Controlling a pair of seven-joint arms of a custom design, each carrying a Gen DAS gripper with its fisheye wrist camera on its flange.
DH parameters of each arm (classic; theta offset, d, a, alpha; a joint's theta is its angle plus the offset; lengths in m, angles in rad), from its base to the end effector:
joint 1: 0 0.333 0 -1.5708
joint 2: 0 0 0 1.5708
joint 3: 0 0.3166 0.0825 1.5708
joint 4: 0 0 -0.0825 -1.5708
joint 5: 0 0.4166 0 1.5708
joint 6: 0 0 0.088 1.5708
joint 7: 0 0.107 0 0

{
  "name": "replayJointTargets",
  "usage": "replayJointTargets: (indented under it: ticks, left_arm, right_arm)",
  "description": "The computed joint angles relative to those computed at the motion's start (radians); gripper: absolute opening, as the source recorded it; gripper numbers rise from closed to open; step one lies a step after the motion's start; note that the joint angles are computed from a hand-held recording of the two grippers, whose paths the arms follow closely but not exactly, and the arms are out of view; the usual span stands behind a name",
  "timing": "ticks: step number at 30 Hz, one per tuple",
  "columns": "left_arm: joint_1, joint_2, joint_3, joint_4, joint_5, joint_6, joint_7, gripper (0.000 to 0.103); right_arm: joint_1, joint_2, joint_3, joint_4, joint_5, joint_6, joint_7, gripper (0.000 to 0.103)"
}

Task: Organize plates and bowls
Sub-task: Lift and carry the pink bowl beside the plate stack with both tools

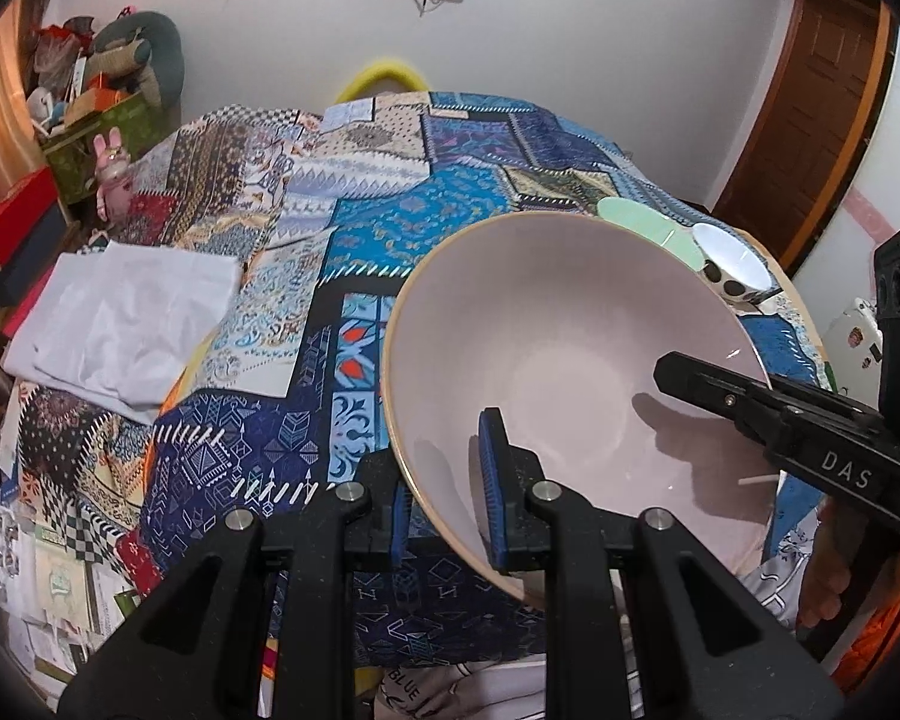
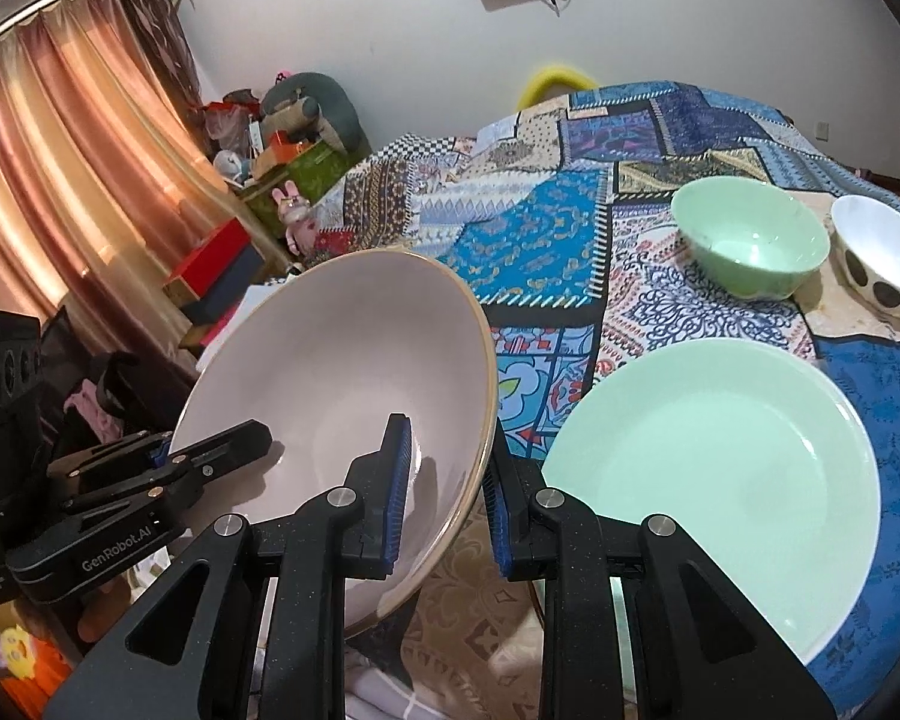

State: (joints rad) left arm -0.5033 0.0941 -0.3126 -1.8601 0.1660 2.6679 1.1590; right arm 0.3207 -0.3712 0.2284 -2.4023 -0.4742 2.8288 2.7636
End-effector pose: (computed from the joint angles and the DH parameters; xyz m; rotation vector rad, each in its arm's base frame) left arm 0.4568 -0.4827 0.5405 -1.3910 2.3754 -0.9938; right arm 0.4185 0.2927 0.5230 -1.4457 1.8238 -0.4093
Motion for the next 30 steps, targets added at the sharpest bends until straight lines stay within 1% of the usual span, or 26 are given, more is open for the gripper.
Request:
replayJointTargets:
  ticks: [9,18,25,30]
  left_arm:
    - [0.000,0.043,0.018,0.001,0.014,0.023,-0.029,0.020]
    - [0.009,0.100,0.030,0.029,-0.051,0.011,0.011,0.020]
    - [0.013,0.123,0.038,0.033,-0.087,0.024,0.038,0.020]
    - [0.003,0.142,0.047,0.041,-0.078,0.033,0.041,0.020]
  right_arm:
    - [0.029,0.065,-0.021,0.036,0.048,-0.027,-0.041,0.021]
    - [0.057,0.126,-0.041,0.077,0.093,-0.057,-0.092,0.021]
    - [0.057,0.155,-0.037,0.104,0.072,-0.101,-0.093,0.021]
    - [0.058,0.158,-0.037,0.114,0.051,-0.128,-0.080,0.021]
